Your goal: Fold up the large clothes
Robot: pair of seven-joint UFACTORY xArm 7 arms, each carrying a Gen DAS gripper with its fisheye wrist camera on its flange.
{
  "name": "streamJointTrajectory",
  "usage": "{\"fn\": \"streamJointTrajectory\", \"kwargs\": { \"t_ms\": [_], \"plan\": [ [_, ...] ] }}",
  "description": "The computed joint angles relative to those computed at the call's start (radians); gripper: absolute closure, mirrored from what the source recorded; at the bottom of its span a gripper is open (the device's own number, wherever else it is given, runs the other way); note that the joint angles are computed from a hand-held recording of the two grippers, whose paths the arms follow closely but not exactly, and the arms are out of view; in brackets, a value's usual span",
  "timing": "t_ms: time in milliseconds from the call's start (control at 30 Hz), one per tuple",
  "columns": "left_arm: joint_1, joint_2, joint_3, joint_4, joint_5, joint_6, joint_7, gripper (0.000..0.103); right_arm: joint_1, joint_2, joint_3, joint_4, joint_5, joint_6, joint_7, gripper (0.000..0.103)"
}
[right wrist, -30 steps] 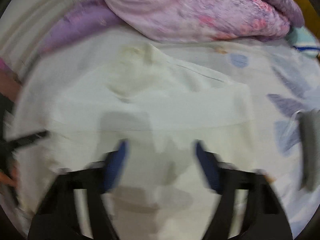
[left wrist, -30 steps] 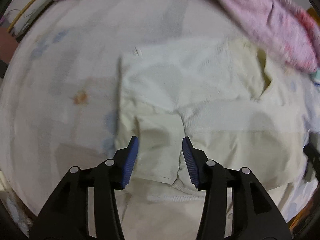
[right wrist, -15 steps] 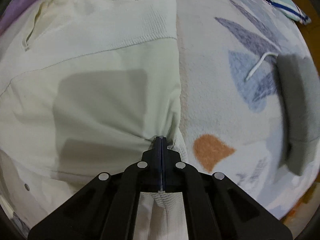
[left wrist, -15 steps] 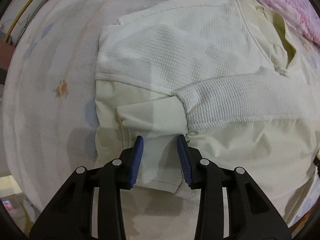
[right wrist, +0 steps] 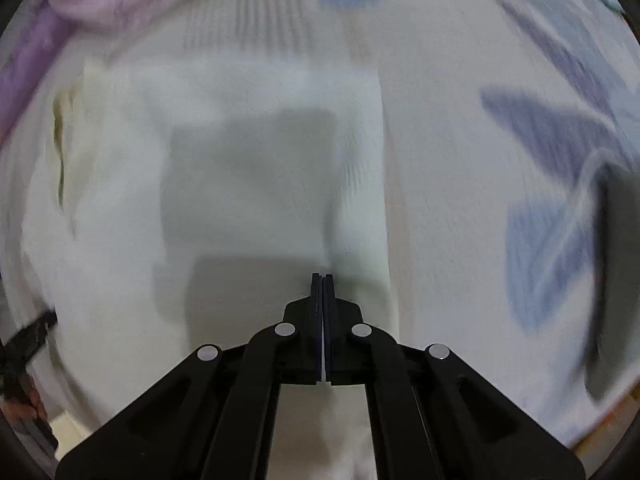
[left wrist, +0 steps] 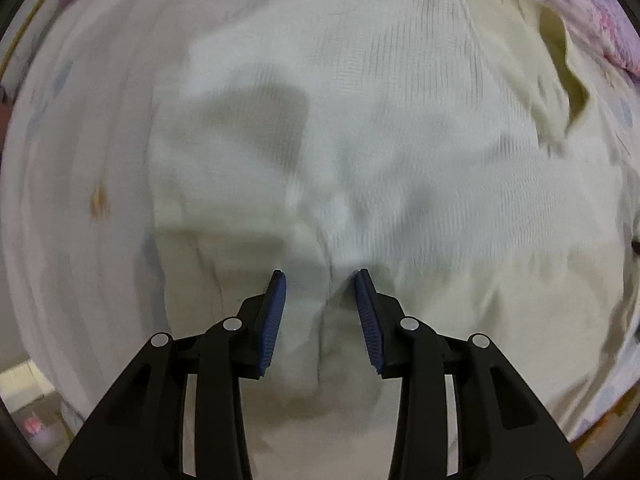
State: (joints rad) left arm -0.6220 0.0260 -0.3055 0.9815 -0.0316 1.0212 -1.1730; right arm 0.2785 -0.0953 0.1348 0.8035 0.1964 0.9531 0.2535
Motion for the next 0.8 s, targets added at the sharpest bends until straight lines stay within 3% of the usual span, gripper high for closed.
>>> {"fn": "streamJointTrajectory", "kwargs": {
  "t_ms": [100,200,233,333,400,433,467,500,600,800],
  "plan": [
    [-0.023,-0.030,-0.021,-0.006,-0.024,0.046,-0.024,0.067,0.041,-0.131,-0.016,-0.136,0.064,0.099,-0.029,0.103],
    [-0.027,-0.046,-0.024,-0.080,-0.028,-0.063,-0.076,0.062,0.029,-0.252,-0.025,-0.301,0.177,-0.006,-0.041,0.103],
    [-0.026,-0.034,-0.023,-0.088,-0.020,-0.090,-0.084,0.061,0.026,-0.263,-0.037,-0.317,0.199,-0.017,-0.036,0.103],
    [-0.028,-0.010,-0.021,-0.039,0.000,-0.038,-0.081,0.061,0.012,-0.278,-0.038,-0.295,0.144,0.036,-0.032,0.103],
    [-0.030,0.001,-0.020,-0.012,0.005,0.001,-0.098,0.053,0.007,-0.279,-0.034,-0.262,0.100,0.077,-0.037,0.095],
    [-0.035,0.016,-0.023,0.012,0.006,0.040,-0.121,0.039,0.005,-0.282,-0.034,-0.249,0.092,0.097,-0.032,0.090],
    [-0.041,0.026,-0.024,0.032,0.005,0.075,-0.137,0.028,0.003,-0.283,-0.035,-0.240,0.093,0.107,-0.026,0.065],
    [-0.044,0.035,-0.023,0.050,0.008,0.105,-0.149,0.026,-0.001,-0.291,-0.039,-0.230,0.094,0.125,-0.019,0.040],
    [-0.049,0.023,-0.022,0.051,-0.008,0.097,-0.157,0.026,-0.007,-0.308,-0.021,-0.192,0.040,0.154,-0.002,0.034],
    [-0.061,-0.002,-0.028,0.088,-0.004,0.154,-0.180,0.023,-0.036,-0.355,-0.053,-0.152,0.013,0.195,-0.042,0.027]
  ]
}}
